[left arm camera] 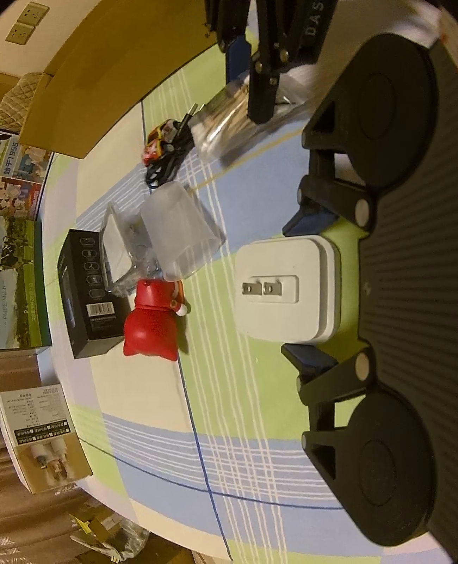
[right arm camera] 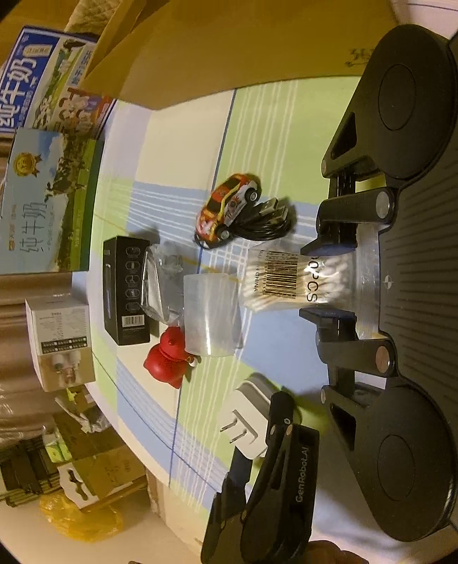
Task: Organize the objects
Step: 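Carry the plug adapter and cotton swab bag toward the cardboard box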
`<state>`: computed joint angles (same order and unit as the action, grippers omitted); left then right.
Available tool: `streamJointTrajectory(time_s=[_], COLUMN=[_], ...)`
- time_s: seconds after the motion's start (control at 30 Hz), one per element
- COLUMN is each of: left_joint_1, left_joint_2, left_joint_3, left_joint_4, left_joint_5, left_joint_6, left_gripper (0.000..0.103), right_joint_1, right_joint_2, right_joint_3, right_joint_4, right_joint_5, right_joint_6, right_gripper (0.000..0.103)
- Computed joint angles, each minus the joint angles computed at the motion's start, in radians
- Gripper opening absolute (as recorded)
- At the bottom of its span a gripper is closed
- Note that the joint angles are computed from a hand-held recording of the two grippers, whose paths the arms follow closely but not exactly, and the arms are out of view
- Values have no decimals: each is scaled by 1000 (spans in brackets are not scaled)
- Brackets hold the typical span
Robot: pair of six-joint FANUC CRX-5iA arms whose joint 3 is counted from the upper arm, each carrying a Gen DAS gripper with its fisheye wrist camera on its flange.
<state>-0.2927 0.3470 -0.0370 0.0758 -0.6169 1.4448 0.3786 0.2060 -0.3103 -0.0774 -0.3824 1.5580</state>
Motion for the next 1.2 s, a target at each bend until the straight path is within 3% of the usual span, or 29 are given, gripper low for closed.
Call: streamJointTrajectory(time_s=[0.3, 0.77, 1.2], left_joint_1=[-16, -99, -187], left_joint_2=[-94, -264, -341], left_joint_3=[-51, -110, -81], left_joint_4=[3, -6, -72], left_joint_5=[-10, -58, -105], left_joint_6=[75, 197, 268], left_gripper=[60, 60, 60], right_joint_1=[0, 8, 0], right_joint_2=[-110, -372, -549], right_joint_3=[-79, -236, -300], right_joint_4=[53, 222, 267], right_joint_5=[8, -6, -59], right_joint_6=[-91, -288, -325], right_gripper=[25, 25, 25])
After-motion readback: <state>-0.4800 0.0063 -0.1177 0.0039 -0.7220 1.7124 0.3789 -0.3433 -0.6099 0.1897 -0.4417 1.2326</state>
